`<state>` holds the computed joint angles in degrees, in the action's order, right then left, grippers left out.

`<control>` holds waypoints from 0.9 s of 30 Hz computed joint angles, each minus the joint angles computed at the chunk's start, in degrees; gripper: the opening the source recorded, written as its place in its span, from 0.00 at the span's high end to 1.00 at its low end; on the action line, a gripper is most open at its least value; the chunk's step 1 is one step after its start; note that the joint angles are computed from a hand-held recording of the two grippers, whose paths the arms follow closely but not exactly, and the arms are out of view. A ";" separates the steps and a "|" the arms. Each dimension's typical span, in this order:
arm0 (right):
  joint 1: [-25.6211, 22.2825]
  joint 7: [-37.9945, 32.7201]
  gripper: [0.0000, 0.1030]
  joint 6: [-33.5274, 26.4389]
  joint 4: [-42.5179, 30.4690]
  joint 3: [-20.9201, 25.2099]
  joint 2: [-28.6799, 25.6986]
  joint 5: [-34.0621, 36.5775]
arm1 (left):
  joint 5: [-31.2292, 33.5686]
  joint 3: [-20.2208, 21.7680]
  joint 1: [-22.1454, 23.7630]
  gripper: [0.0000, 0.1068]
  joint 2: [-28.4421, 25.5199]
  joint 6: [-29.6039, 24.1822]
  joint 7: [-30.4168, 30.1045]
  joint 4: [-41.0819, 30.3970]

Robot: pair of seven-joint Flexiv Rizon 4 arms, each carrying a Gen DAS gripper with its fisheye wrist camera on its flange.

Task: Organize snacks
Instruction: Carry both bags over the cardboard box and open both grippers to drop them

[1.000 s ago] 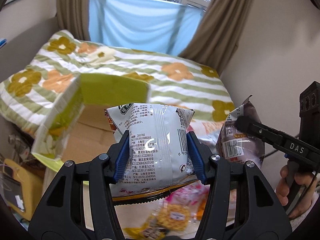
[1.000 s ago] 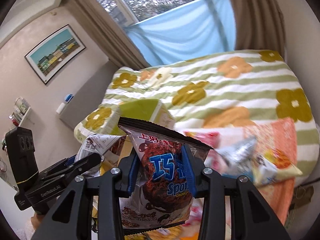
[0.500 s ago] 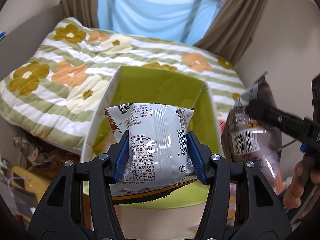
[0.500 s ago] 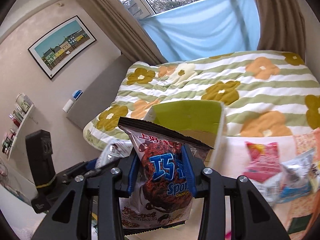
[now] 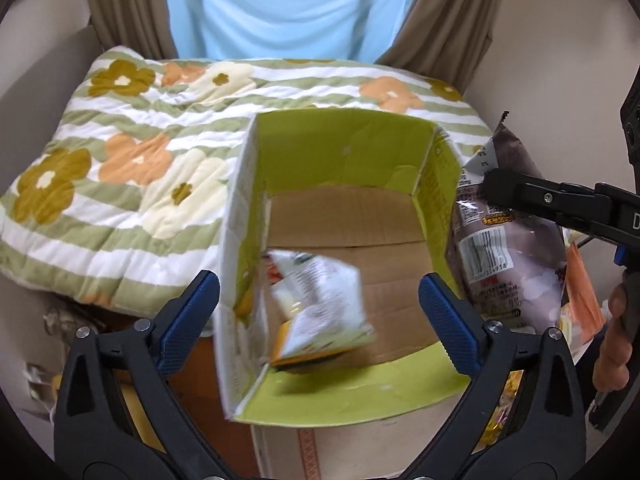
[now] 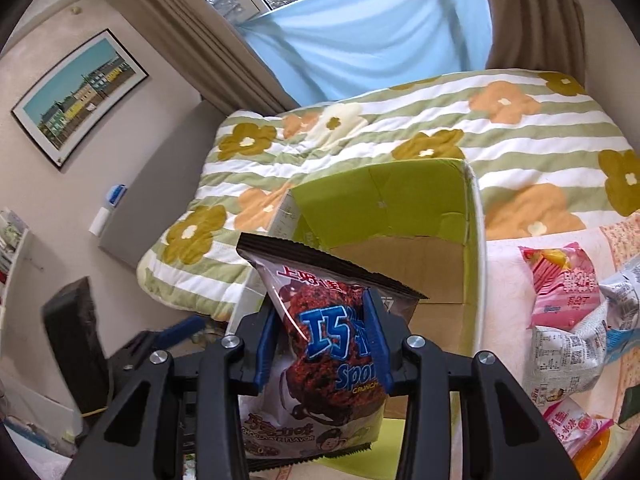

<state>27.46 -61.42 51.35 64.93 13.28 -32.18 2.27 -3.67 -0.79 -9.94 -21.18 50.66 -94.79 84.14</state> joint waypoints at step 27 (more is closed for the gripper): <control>4.42 6.23 0.00 0.38 10.64 -5.43 2.40 -16.57 | -3.81 -0.77 1.72 0.07 6.57 3.52 0.24 9.67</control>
<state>31.89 -55.19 51.73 75.57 7.85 -29.78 -14.31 -7.48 -1.56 -8.22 -14.60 54.18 -94.55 93.81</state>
